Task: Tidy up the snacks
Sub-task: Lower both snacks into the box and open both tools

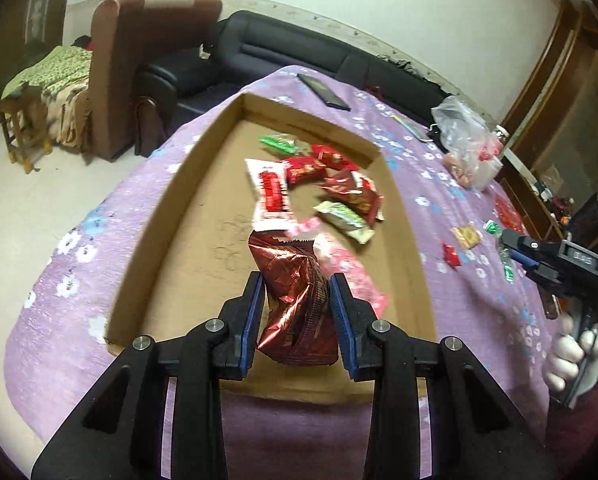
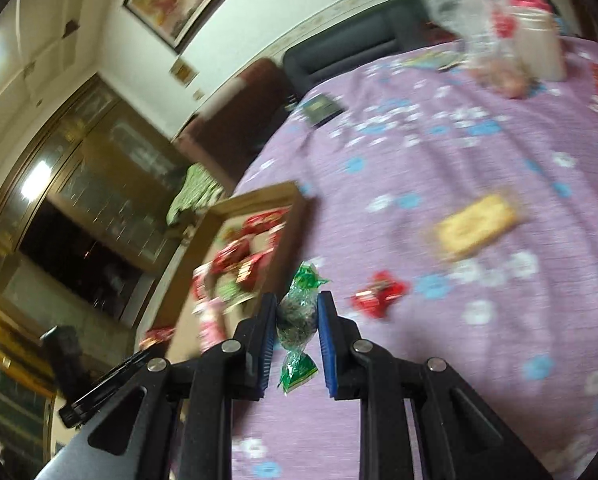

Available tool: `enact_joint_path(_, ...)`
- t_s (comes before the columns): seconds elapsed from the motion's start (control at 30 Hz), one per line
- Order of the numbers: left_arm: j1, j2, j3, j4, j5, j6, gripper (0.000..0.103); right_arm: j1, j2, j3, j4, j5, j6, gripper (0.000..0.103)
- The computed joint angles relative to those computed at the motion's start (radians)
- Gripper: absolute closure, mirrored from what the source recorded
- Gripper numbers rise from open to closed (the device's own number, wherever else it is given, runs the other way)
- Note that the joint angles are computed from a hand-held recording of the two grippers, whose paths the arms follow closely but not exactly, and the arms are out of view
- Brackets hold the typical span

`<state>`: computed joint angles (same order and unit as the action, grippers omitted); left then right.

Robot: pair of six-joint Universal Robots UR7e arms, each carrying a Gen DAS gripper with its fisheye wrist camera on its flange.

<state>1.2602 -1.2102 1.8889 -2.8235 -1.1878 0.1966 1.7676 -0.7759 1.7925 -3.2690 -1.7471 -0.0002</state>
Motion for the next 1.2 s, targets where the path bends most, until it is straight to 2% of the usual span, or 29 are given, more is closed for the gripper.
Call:
enact_joint_path(0.27,0.032,0.034,-0.063,0.04,-0.005,-0.029,0.07,0.054,0.103,-0.129,0.162,0.034,-0.004,0.08)
enact_joint_path(0.4,0.054,0.034,-0.089,0.067,-0.065,-0.058,0.063,0.07,0.153,-0.197,0.245,0.05,-0.015,0.08)
enact_joint_path(0.57,0.071,0.012,-0.091,0.057,-0.14,-0.093,0.063,0.09,0.217,-0.272,0.347,0.046,-0.037,0.08)
enact_joint_path(0.63,0.075,-0.002,-0.084,0.046,-0.153,-0.101,0.063,0.105,0.24,-0.292,0.372,0.023,-0.06,0.079)
enact_joint_path(0.77,0.078,-0.027,-0.072,0.041,-0.157,-0.128,0.063,0.14,0.28,-0.322,0.372,-0.064,-0.117,0.078)
enact_joint_path(0.87,0.075,-0.036,-0.067,0.049,-0.145,-0.141,0.063,0.147,0.285,-0.323,0.365,-0.069,-0.127,0.07)
enact_joint_path(1.07,0.054,-0.046,-0.038,0.04,-0.119,-0.13,0.063,0.15,0.247,-0.261,0.294,-0.084,-0.126,0.07)
enact_joint_path(1.2,0.011,-0.054,0.006,0.008,-0.055,-0.092,0.063,0.137,0.204,-0.194,0.227,-0.094,-0.108,0.068)
